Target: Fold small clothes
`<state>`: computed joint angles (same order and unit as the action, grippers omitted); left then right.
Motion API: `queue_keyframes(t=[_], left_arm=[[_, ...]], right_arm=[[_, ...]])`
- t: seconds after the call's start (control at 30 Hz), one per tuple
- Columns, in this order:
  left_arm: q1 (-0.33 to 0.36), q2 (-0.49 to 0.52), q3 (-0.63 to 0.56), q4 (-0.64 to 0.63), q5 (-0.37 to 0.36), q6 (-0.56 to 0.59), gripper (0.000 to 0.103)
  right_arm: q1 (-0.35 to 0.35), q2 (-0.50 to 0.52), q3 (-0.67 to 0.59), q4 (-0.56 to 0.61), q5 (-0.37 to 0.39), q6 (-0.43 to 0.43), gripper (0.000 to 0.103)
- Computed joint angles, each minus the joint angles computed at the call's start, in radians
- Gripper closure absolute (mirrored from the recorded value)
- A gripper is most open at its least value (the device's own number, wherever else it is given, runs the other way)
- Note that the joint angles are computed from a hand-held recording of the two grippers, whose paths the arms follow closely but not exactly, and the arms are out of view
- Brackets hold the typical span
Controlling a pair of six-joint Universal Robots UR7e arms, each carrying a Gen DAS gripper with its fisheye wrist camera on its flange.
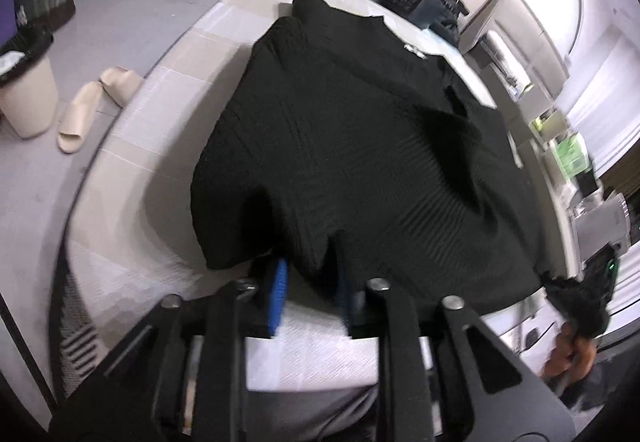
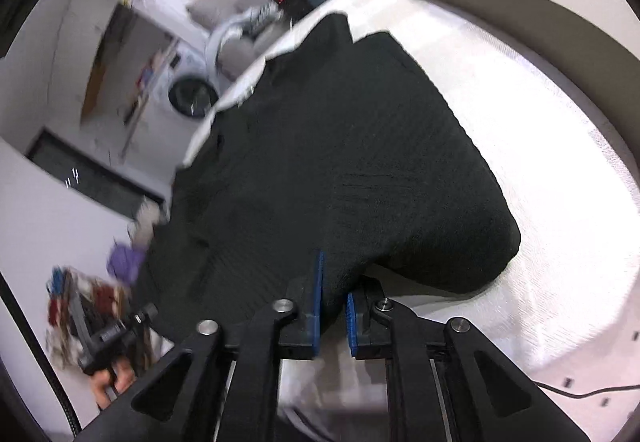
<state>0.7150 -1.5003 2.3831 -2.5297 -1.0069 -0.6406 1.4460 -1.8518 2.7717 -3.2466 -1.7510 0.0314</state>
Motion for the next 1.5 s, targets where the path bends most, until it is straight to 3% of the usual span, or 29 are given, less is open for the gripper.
queue_keyframes(t=[0.1,0.17,0.2,0.27,0.33,0.37,0.43,0.57,0.63,0.73,0.87,1.0,1.07,1.17,1.3,1.5], left_arm=[[-0.036,-0.072,0.026,0.015,0.059,-0.003,0.071],[-0.049,-0.112,0.035,0.050,0.107,-0.022,0.069],[-0.047,-0.137,0.039,0.065,0.114,-0.022,0.064],[-0.062,-0.166,0.047,0.107,0.182,-0.048,0.047],[-0.039,-0.157,0.025,0.105,0.193,-0.037,0.036],[-0.025,-0.164,0.021,0.097,0.177,-0.025,0.034],[-0.001,-0.150,0.005,0.061,0.162,0.003,0.018],[0.051,-0.007,-0.097,0.004,0.184,0.098,0.017],[0.079,0.045,-0.133,-0.084,0.137,0.172,0.017],[0.115,0.142,-0.221,-0.125,0.090,0.238,0.017],[0.174,0.250,-0.357,-0.068,0.020,0.290,0.017],[0.211,0.350,-0.469,-0.006,0.043,0.327,0.028],[0.233,0.390,-0.509,0.016,0.021,0.360,0.033],[0.256,0.442,-0.554,0.052,0.013,0.368,0.049],[0.275,0.460,-0.563,0.041,-0.031,0.408,0.077],[0.294,0.434,-0.548,-0.032,-0.121,0.449,0.090]], right_arm=[[-0.012,-0.144,-0.032,0.216,-0.021,0.009,0.068],[0.028,-0.219,-0.047,0.302,-0.096,0.013,0.053],[0.054,-0.234,-0.059,0.320,-0.146,0.008,0.050],[0.119,-0.218,-0.075,0.293,-0.253,-0.012,0.023],[0.137,-0.180,-0.086,0.222,-0.299,-0.050,0.014],[0.129,-0.164,-0.102,0.219,-0.291,-0.065,0.013],[0.098,-0.126,-0.136,0.203,-0.248,-0.112,0.013],[0.011,-0.011,-0.215,0.141,-0.119,-0.187,0.013],[-0.021,0.052,-0.276,0.149,-0.063,-0.185,0.013],[-0.037,0.143,-0.373,0.166,-0.039,-0.150,0.013],[-0.039,0.225,-0.464,0.183,-0.039,-0.152,0.013],[-0.038,0.258,-0.498,0.191,-0.049,-0.157,0.013],[-0.043,0.260,-0.501,0.197,-0.055,-0.160,0.013],[-0.052,0.254,-0.494,0.189,-0.057,-0.170,0.013],[-0.070,0.256,-0.492,0.204,-0.050,-0.151,0.013],[-0.095,0.255,-0.488,0.203,-0.012,-0.154,0.014]])
